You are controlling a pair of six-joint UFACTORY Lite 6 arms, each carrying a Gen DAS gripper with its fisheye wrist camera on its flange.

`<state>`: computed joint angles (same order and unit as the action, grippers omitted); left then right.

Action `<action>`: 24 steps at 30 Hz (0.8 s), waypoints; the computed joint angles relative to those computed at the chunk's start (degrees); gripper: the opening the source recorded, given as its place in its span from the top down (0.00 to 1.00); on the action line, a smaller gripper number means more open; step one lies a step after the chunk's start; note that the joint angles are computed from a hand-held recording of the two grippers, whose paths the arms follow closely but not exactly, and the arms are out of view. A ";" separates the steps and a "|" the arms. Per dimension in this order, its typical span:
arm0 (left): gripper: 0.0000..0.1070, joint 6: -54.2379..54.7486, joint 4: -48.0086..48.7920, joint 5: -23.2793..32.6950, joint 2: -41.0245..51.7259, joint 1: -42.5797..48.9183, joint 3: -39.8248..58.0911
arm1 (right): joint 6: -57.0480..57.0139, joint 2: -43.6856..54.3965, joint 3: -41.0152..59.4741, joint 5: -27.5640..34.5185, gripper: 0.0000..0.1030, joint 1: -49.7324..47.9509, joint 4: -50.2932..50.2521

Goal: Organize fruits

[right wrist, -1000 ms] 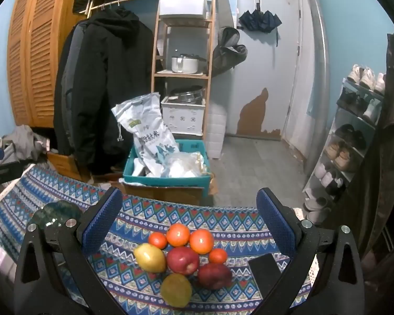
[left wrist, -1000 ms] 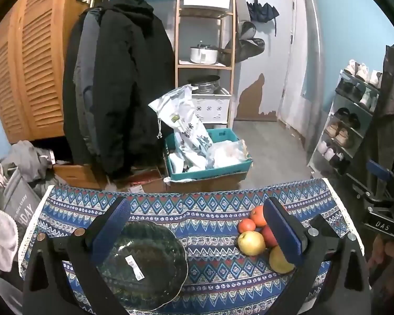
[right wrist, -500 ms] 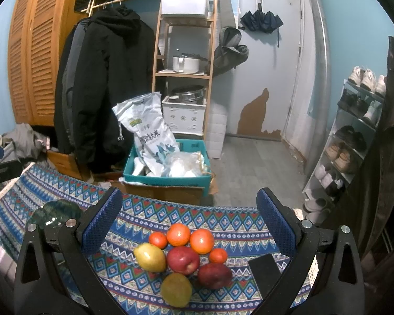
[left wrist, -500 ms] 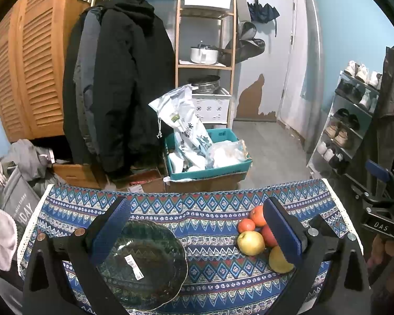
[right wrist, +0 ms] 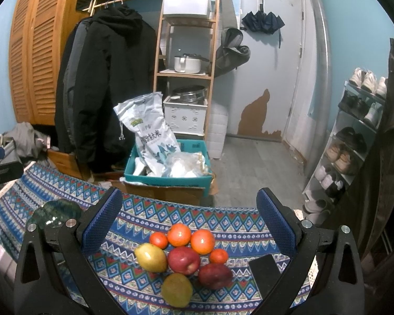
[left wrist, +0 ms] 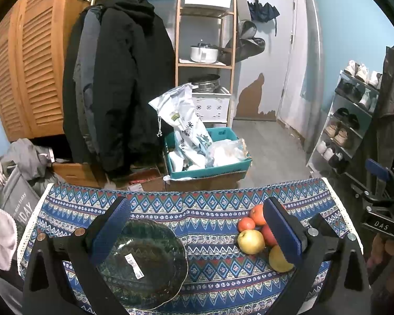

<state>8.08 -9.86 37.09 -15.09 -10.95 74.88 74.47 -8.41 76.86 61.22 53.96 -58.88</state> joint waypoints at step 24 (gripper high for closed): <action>0.05 0.48 -0.38 0.17 0.23 0.30 0.34 | -0.53 0.64 0.84 0.05 0.03 -0.10 0.11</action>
